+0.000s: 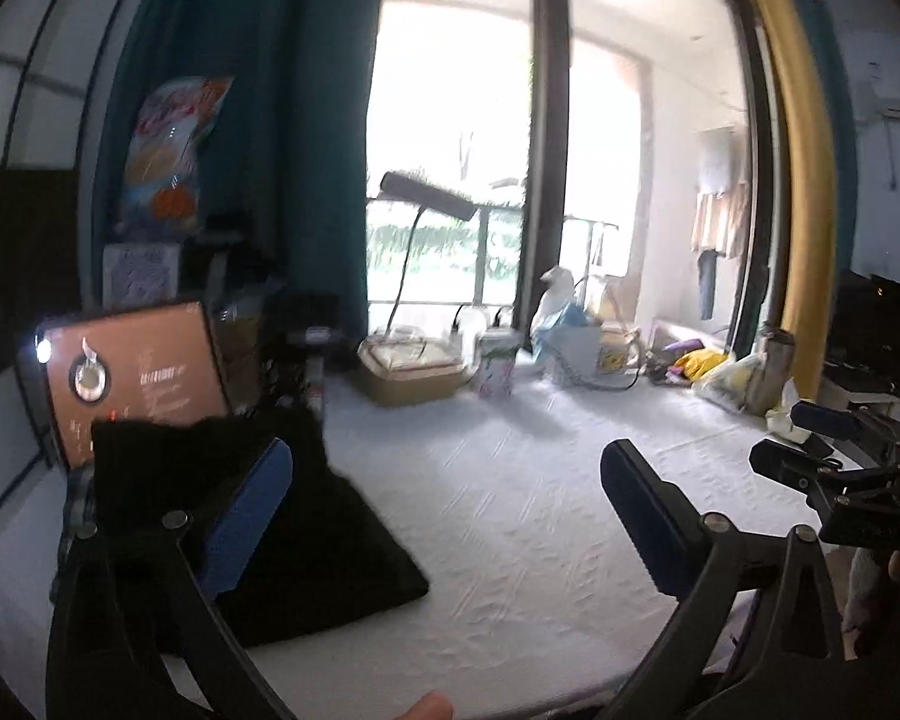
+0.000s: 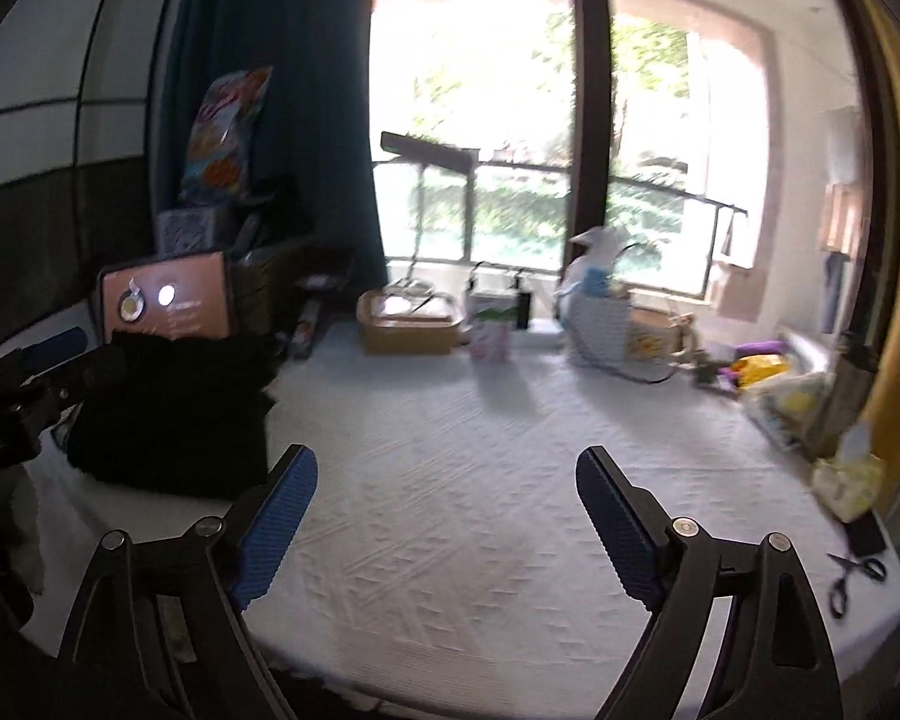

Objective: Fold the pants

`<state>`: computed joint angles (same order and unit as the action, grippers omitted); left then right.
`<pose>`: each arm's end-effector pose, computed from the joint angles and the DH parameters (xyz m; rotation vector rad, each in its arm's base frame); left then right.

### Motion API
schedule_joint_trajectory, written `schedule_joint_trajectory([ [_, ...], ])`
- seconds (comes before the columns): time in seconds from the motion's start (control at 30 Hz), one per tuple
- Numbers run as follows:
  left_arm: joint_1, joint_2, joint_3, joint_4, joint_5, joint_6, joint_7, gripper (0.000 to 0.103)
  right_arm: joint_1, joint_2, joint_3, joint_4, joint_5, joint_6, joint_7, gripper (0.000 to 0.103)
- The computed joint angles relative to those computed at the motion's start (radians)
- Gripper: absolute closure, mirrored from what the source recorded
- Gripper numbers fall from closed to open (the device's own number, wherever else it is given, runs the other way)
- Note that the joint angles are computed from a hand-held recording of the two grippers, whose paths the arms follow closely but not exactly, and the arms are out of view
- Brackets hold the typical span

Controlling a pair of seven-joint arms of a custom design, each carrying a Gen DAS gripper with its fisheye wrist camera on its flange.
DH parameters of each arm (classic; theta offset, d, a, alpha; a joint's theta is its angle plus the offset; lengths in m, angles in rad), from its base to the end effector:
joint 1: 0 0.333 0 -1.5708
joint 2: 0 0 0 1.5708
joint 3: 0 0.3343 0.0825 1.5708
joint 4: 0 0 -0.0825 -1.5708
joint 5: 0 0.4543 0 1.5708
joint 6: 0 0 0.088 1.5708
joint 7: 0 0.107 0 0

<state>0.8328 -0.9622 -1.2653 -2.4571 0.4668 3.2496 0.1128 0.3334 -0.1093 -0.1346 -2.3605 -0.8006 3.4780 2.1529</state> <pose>0.4478 -0.3262 0.4459 -1.4848 1.3335 -1.0834 0.5310 0.1920 0.4721 -1.8016 1.0301 -0.7354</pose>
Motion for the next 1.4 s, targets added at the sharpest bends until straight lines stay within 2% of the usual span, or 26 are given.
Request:
schedule_joint_trajectory([
  [0.13, -0.019, -0.043, 0.016, 0.009, -0.001, -0.013, 0.002, 0.001, -0.048, -0.056, 0.052, -0.071, 0.206, 0.034, -0.172, 0.009],
  [0.23, -0.049, -0.061, 0.035, 0.017, 0.014, -0.079, 0.007, 0.001, -0.087, -0.097, 0.107, -0.121, 0.383, 0.063, -0.317, 0.003],
  [0.27, -0.054, -0.074, 0.041, 0.014, 0.019, -0.078, -0.002, 0.001, -0.099, -0.112, 0.123, -0.138, 0.433, 0.081, -0.359, 0.001],
  [0.43, -0.068, -0.191, 0.056, -0.006, 0.014, -0.09, -0.068, 0.001, -0.086, -0.15, 0.132, -0.18, 0.564, 0.152, -0.469, 0.0],
  [0.57, -0.09, -0.219, 0.056, 0.003, 0.024, -0.215, -0.12, 0.001, -0.06, -0.157, 0.132, -0.191, 0.655, 0.183, -0.537, 0.0],
  [0.6, -0.094, -0.218, 0.055, 0.007, 0.033, -0.241, -0.13, 0.001, -0.061, -0.16, 0.144, -0.193, 0.692, 0.176, -0.567, 0.0],
  [0.7, -0.092, -0.206, 0.056, 0.008, 0.07, -0.234, -0.158, 0.001, -0.061, -0.15, 0.178, -0.185, 0.8, 0.139, -0.658, 0.0],
  [0.77, -0.09, -0.183, 0.055, 0.012, 0.097, -0.224, -0.166, 0.001, -0.028, -0.142, 0.144, -0.179, 0.783, 0.122, -0.65, 0.0],
  [0.93, -0.094, -0.125, 0.055, 0.021, 0.14, -0.239, -0.176, 0.001, 0.014, -0.133, 0.106, -0.174, 0.759, 0.098, -0.635, 0.0],
  [1.4, -0.111, -0.092, 0.07, 0.006, 0.197, -0.221, -0.24, 0.001, 0.01, -0.122, 0.133, -0.17, 0.817, 0.096, -0.676, 0.0],
])
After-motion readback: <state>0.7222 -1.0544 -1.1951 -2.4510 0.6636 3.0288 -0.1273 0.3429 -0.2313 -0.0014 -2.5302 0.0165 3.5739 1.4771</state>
